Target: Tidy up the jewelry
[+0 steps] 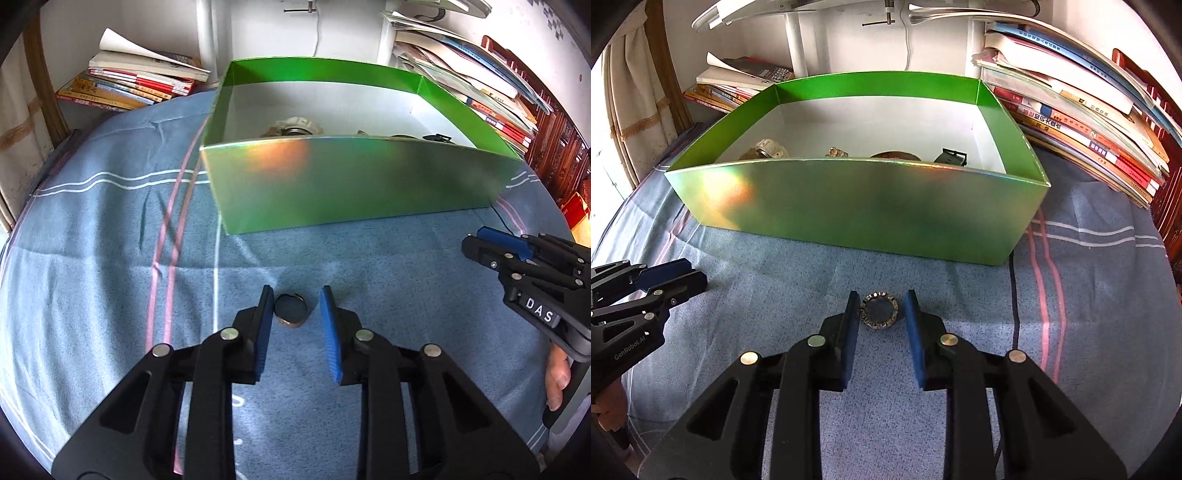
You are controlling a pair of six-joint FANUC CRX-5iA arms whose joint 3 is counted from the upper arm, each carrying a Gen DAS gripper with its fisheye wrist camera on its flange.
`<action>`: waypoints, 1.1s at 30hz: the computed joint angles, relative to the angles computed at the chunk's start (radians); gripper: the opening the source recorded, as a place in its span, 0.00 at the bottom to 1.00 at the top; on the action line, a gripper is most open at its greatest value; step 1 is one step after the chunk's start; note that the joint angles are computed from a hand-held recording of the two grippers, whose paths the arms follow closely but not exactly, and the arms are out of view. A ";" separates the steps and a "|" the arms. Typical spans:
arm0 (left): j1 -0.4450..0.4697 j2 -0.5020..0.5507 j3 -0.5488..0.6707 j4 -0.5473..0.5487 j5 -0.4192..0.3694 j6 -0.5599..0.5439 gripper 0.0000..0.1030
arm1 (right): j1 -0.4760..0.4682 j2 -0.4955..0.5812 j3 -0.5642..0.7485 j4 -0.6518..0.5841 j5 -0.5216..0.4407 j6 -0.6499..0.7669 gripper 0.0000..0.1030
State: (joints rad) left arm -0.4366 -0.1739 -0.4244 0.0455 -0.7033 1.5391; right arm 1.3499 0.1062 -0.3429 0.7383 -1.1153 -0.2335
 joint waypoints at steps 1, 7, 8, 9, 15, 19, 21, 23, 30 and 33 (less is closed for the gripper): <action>-0.001 0.001 -0.002 0.012 0.004 -0.012 0.25 | -0.001 -0.008 -0.010 0.005 0.020 -0.001 0.25; -0.017 0.005 -0.003 0.015 0.013 -0.019 0.25 | 0.010 0.002 -0.004 0.036 0.027 0.019 0.25; -0.015 0.004 -0.005 0.021 0.014 -0.022 0.25 | 0.008 0.008 0.004 0.029 0.021 0.028 0.25; -0.014 0.003 -0.006 0.024 0.013 -0.023 0.25 | 0.006 0.012 0.009 0.019 0.019 0.036 0.27; -0.008 -0.004 -0.016 0.036 0.018 -0.035 0.26 | 0.002 0.020 0.018 0.010 0.007 0.048 0.33; -0.002 -0.008 -0.022 0.048 0.017 -0.044 0.21 | 0.003 0.020 0.016 0.014 0.004 0.045 0.33; 0.003 -0.013 -0.033 0.070 0.021 -0.064 0.19 | 0.002 0.021 0.016 0.017 0.005 0.045 0.33; 0.003 -0.014 -0.036 0.071 0.024 -0.066 0.19 | 0.002 0.021 0.015 0.020 0.004 0.045 0.33; -0.010 -0.009 -0.023 0.038 0.023 -0.039 0.19 | 0.004 0.023 0.015 0.027 -0.006 0.042 0.21; -0.022 -0.004 -0.009 0.003 0.016 -0.010 0.19 | 0.005 0.028 0.019 0.025 -0.029 0.028 0.21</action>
